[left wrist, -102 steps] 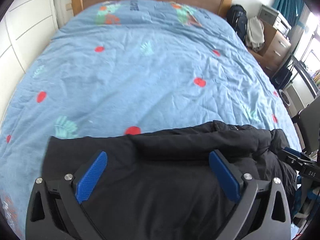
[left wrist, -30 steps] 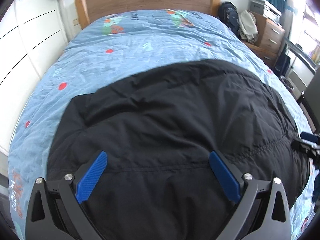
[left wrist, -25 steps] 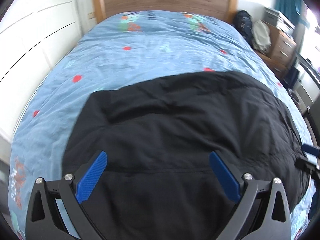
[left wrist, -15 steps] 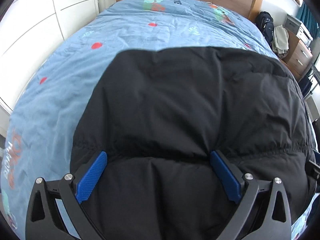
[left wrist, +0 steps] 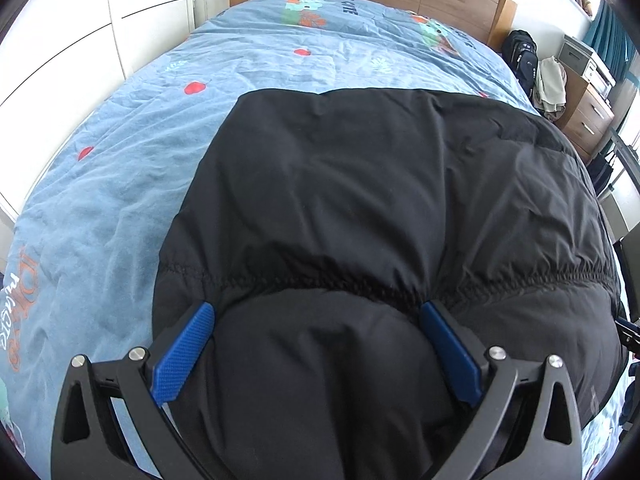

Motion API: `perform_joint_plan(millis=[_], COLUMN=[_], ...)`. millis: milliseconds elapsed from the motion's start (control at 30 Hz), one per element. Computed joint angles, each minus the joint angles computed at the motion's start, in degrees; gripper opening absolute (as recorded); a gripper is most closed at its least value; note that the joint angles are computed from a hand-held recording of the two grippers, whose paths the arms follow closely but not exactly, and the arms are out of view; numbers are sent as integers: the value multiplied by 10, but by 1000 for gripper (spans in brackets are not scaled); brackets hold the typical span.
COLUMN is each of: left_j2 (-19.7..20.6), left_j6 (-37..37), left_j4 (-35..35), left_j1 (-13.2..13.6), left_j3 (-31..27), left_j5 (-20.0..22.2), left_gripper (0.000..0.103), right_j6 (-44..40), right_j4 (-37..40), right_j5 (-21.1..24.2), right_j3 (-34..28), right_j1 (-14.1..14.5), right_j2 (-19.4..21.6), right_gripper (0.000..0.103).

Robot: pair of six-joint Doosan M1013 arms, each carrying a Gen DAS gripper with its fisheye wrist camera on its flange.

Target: Fold large clothes

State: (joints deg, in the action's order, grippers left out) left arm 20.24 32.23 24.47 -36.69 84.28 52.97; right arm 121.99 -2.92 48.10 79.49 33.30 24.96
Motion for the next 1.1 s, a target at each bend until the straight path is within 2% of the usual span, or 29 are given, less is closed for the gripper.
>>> perform_joint_plan(millis=[333, 667, 867, 1100], left_j2=[-19, -38, -43, -45], left_j6=[-13, -3, 9, 25], left_j4=[33, 71, 62, 42], left_j1=[-17, -35, -33, -23], left_j3=[2, 9, 14, 19], left_j5=[29, 41, 45, 46], left_gripper=[103, 103, 103, 103], right_j6=[58, 107, 135, 122], right_j4=[14, 5, -1, 9], right_j5=[41, 38, 23, 6], right_j3=[47, 97, 122, 124], right_j1=[-26, -42, -42, -43], right_j2=[-37, -77, -94, -97], right_gripper=[102, 102, 102, 102])
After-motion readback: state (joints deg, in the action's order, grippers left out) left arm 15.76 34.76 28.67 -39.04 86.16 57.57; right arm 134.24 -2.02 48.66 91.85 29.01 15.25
